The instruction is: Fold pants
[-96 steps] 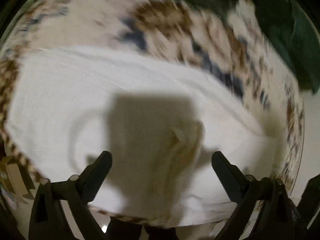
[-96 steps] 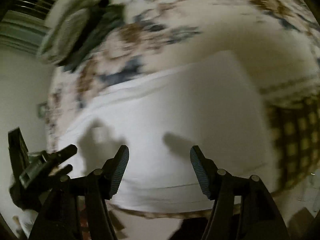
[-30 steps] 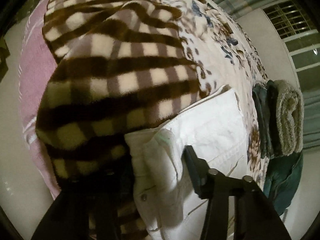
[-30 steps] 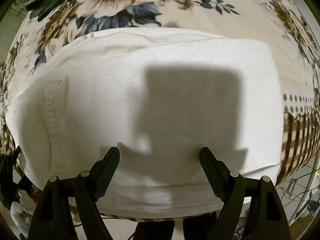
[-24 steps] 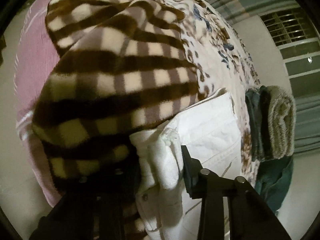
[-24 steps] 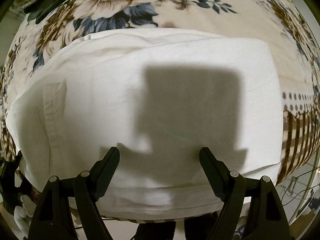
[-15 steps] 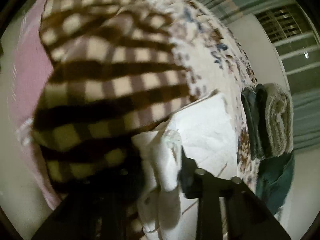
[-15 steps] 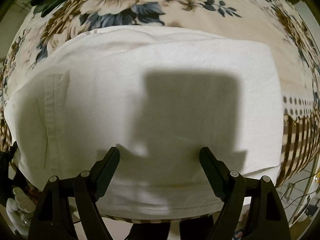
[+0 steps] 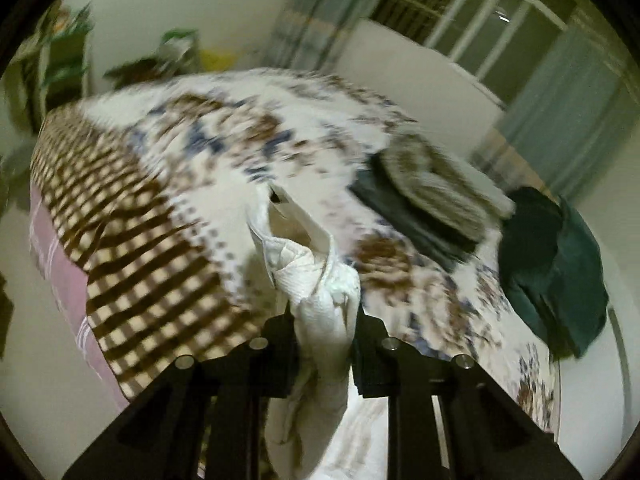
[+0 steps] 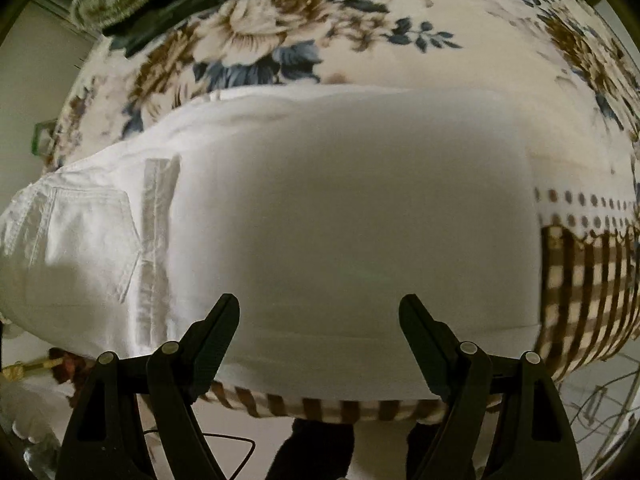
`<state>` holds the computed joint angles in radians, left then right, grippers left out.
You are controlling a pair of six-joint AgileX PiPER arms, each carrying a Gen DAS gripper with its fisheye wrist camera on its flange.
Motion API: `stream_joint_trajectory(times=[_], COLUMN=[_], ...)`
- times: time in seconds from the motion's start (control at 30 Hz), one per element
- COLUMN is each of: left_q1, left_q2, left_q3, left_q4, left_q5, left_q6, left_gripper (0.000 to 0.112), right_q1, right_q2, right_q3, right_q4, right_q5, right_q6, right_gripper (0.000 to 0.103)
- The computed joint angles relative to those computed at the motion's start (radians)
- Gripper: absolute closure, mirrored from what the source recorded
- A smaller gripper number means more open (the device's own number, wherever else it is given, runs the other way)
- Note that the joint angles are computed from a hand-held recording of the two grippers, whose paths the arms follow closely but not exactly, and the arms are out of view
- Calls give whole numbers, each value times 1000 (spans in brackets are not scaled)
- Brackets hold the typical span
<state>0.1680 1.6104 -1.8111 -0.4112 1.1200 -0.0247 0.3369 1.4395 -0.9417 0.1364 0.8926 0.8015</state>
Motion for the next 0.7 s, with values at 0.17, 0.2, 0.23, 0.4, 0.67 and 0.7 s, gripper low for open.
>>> stream_joint_trajectory(times=[0.17,0.2,0.23,0.4,0.67,0.7], left_q1=[-275,-334,-376,-673,-1039,-1083], left_q2=[-65,-75,-86,-113,5,39], left_q3=[-29,-23,-11,72,183,161], left_q4=[183,203,220,361,433,441], left_q5=[22,26,24,-2,-36,-5], left_q6=[-164,-200,-228,-432,-626,-629], left_gripper=[95,95,95,96,95,94], right_q1=[-243,-301,-362,-729,-1250,-1297], right_q2=[-163,-187,-204,-248,-158,-138], right_q3=[83,94,99,150,219,217], right_q4=[74,88,101,170,168,167], right_q5=[73,93,115,195,209,208], right_q6=[-234,-284,-339,-655,-1098,-1139], right_gripper=[19,19,19,19,19,19])
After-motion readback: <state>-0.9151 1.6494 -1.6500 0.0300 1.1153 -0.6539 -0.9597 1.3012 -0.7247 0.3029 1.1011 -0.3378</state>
